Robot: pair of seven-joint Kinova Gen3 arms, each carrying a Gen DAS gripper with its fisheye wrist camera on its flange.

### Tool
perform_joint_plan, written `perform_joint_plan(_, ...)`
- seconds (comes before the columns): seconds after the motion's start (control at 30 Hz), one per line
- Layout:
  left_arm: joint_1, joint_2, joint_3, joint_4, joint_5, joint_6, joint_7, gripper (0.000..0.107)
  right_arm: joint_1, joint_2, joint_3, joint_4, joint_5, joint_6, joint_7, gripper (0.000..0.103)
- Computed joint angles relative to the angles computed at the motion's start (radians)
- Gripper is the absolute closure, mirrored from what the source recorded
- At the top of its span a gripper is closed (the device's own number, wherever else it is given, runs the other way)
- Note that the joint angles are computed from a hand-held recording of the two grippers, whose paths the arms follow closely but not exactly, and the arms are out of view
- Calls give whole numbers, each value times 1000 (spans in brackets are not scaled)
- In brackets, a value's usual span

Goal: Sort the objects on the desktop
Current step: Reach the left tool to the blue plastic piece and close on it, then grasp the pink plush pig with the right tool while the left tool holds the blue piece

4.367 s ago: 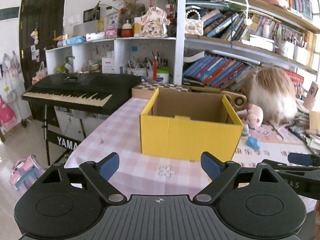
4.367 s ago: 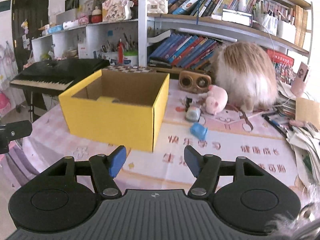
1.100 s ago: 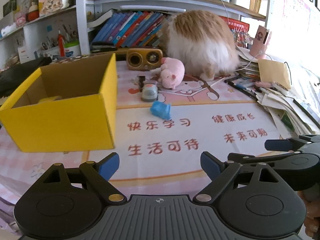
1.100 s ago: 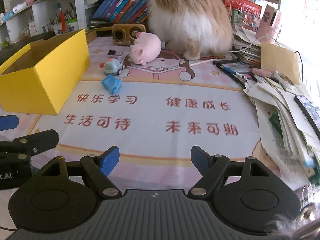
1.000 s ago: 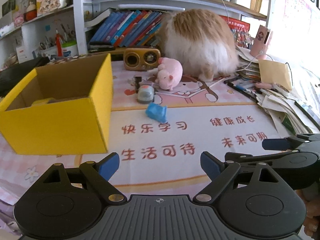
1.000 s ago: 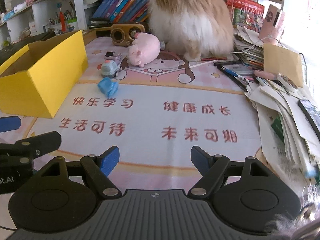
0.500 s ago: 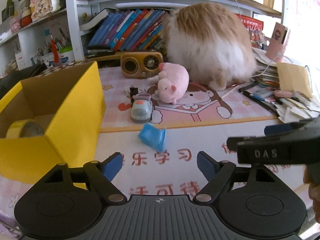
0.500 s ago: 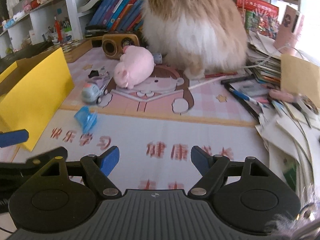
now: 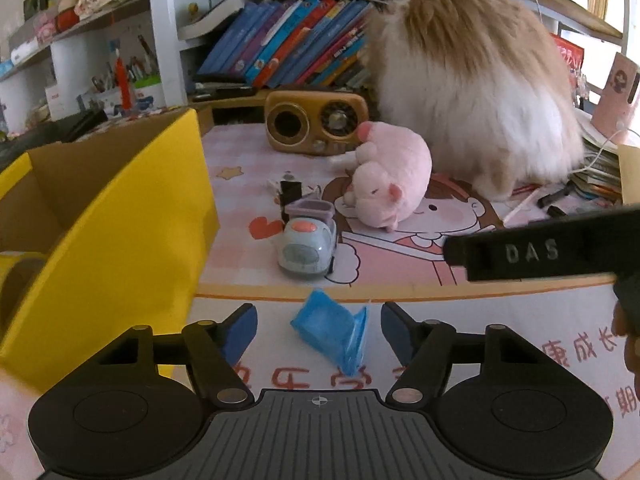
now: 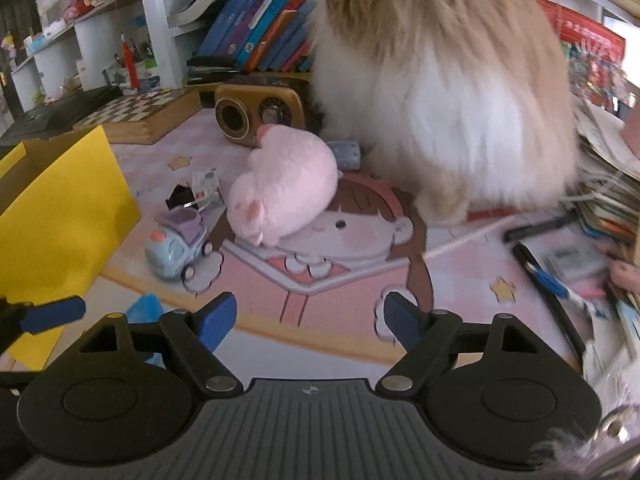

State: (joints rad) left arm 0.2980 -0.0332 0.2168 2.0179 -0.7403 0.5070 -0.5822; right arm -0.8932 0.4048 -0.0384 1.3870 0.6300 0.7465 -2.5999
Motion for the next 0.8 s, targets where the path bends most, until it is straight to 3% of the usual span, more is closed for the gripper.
perform_joint_plan(0.3, 43, 67, -56, -27, 36, 5, -10, 63, 51, 76, -12, -121, -99, 2, 181, 18)
perform_joint_plan(0.4, 19, 50, -62, -16, 106, -27, -79, 68, 54, 102, -1, -159, -122, 4, 223, 16)
perform_joint_plan(0.8, -57, -224, -52, 70, 358, -18, -284, 69, 83, 242, 48, -385, -245, 33, 270, 14)
